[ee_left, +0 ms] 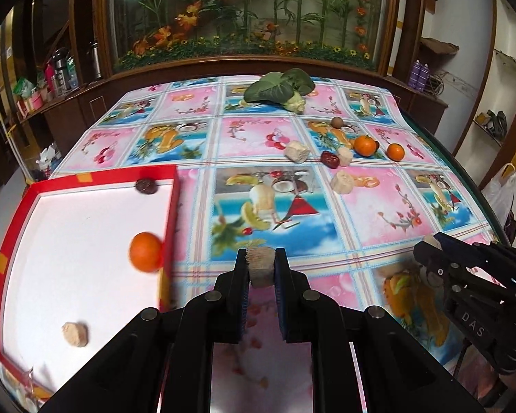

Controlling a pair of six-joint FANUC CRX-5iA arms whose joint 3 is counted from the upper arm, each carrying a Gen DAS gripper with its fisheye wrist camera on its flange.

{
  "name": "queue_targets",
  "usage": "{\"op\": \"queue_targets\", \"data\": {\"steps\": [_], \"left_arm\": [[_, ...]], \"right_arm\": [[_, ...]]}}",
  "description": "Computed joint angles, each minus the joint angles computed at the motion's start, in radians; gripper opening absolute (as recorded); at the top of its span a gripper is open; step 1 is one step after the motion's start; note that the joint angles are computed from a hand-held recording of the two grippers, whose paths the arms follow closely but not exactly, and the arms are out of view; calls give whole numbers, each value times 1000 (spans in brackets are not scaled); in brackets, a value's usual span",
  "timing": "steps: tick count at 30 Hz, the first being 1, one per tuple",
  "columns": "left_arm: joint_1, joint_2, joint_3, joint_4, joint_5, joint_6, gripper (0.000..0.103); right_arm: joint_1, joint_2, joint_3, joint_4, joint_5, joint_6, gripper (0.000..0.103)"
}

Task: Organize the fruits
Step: 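Carry the pale cube and pale round piece toward the red box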

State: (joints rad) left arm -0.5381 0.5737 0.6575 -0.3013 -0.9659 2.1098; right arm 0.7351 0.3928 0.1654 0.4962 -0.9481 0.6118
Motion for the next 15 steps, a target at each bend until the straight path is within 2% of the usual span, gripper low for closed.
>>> {"op": "queue_targets", "data": {"steps": [15], "left_arm": [[9, -65, -87, 4, 36, 15, 12]], "right_arm": [[22, -4, -1, 13, -5, -9, 26]]}}
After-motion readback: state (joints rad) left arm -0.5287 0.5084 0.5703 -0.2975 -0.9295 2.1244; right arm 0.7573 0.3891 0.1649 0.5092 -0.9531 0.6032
